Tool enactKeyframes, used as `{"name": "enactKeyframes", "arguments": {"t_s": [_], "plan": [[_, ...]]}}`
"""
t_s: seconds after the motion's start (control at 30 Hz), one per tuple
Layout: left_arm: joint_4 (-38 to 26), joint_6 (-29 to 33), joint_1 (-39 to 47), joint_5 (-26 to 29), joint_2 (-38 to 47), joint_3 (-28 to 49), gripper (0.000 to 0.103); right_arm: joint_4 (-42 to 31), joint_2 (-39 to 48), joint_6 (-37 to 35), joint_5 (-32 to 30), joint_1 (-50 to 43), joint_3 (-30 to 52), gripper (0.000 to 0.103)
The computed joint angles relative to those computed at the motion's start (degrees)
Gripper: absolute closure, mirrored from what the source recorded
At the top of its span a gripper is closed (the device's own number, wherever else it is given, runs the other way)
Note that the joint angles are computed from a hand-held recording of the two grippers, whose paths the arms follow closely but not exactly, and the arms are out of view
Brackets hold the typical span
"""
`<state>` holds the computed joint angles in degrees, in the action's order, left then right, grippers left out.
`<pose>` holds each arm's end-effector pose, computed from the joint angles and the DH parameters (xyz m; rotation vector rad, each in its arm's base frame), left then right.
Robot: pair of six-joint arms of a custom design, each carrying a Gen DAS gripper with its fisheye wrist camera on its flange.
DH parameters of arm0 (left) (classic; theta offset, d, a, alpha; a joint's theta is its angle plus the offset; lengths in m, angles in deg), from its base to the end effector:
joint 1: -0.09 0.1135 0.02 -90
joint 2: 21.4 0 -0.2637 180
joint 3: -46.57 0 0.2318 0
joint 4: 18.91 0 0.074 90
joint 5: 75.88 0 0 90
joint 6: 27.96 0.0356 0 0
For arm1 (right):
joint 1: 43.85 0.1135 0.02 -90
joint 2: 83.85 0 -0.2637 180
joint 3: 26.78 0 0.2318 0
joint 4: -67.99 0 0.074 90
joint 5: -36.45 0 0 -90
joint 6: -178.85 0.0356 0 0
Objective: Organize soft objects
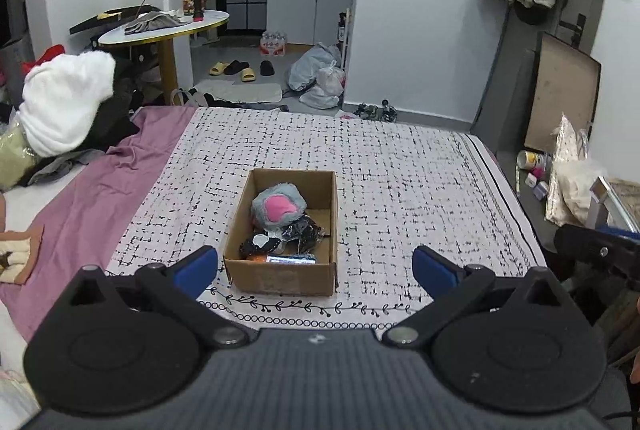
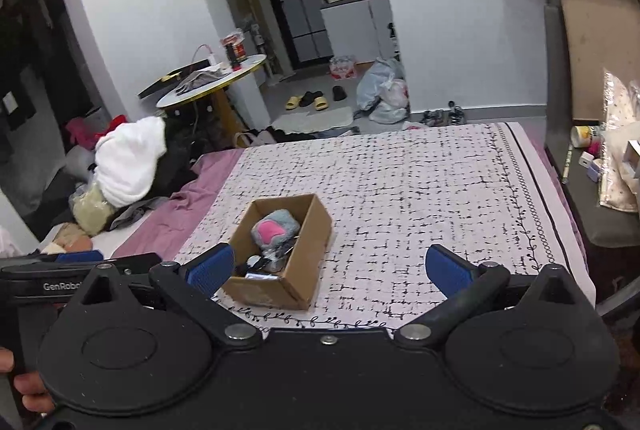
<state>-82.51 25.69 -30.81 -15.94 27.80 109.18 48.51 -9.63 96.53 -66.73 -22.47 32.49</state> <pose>0.1295 -0.0567 0.2864 -0.3310 2.2747 0.0528 0.2409 0.1030 0.2460 -0.3954 2.1684 0.5369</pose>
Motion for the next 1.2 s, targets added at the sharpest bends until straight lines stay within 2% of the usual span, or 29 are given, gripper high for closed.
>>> {"name": "enactKeyframes", "arguments": {"t_s": [0.43, 1.2], "plan": [[-2.4, -1.5, -1.6, -1.6, -0.7, 1.1, 0.000, -1.1, -2.5, -0.4, 1.0, 0.1, -0.7, 0.000], [-3.3, -1.8, -2.3, -1.7, -0.7, 1.5, 0.000, -3.4, -1.5, -0.8, 3.2, 1.7, 0.0, 0.000]]}}
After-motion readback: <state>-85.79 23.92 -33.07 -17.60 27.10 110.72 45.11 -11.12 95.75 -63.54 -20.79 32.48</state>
